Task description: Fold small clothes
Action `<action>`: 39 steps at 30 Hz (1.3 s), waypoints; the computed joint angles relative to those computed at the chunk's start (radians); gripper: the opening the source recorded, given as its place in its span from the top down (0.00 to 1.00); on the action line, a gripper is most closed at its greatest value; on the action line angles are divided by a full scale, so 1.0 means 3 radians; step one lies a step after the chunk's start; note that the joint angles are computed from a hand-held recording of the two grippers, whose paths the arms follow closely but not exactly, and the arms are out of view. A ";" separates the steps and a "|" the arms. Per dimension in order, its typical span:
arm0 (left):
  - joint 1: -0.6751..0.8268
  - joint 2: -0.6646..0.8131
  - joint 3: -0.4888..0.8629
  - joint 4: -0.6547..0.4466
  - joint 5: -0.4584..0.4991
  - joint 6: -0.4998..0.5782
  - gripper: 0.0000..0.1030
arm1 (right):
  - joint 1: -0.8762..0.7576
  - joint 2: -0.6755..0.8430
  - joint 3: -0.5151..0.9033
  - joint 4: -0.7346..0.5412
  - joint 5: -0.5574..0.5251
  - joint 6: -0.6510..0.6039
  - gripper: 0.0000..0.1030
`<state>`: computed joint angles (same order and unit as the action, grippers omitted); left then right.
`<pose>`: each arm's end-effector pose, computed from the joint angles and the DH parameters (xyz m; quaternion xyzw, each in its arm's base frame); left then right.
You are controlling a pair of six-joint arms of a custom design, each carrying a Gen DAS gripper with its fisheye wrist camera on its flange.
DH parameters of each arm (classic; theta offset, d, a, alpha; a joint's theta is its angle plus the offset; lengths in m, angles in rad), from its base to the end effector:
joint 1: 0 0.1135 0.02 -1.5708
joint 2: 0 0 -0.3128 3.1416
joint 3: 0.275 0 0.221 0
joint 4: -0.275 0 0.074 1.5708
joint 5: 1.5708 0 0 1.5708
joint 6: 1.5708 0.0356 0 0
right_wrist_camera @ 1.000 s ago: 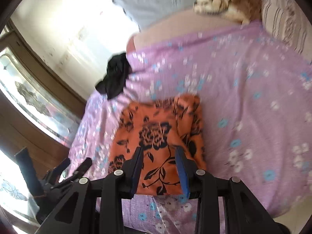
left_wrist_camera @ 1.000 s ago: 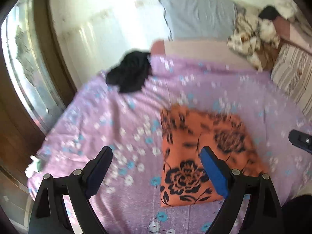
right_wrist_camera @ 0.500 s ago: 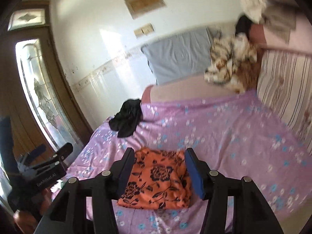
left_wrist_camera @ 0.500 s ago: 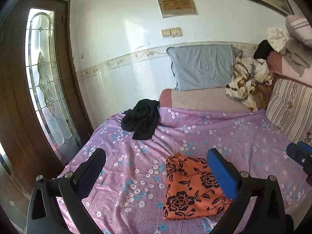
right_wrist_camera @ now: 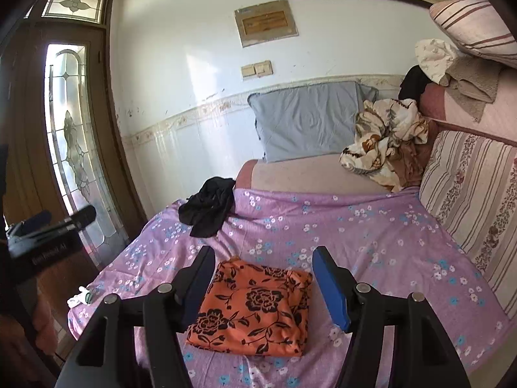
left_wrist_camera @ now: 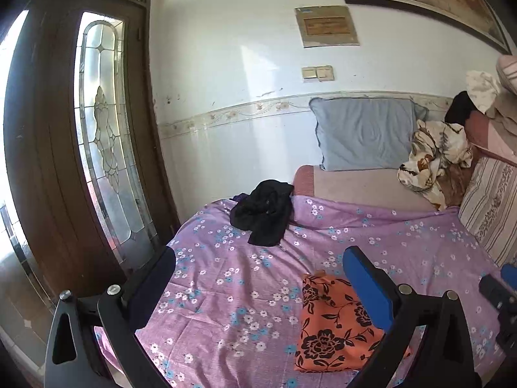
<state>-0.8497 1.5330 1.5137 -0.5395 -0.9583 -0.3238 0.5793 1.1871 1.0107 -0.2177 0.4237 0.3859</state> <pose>0.2213 -0.2077 0.4319 -0.0140 0.8076 0.0977 0.5814 0.1931 0.1088 0.3844 0.0376 0.8207 0.0969 0.5618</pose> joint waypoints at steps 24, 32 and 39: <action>-0.0008 -0.0304 0.0008 -0.0030 0.0157 0.0112 0.00 | 0.0532 0.0210 0.0310 -0.0202 0.0381 -0.0214 0.35; 0.0039 -0.0259 0.0055 -0.0073 0.0249 0.0096 0.00 | 0.0484 0.0286 0.0302 -0.0164 0.0311 -0.0251 0.35; 0.0079 -0.0196 0.0059 -0.0047 0.0332 0.0137 0.00 | 0.0470 0.0306 0.0298 -0.0136 0.0310 -0.0261 0.35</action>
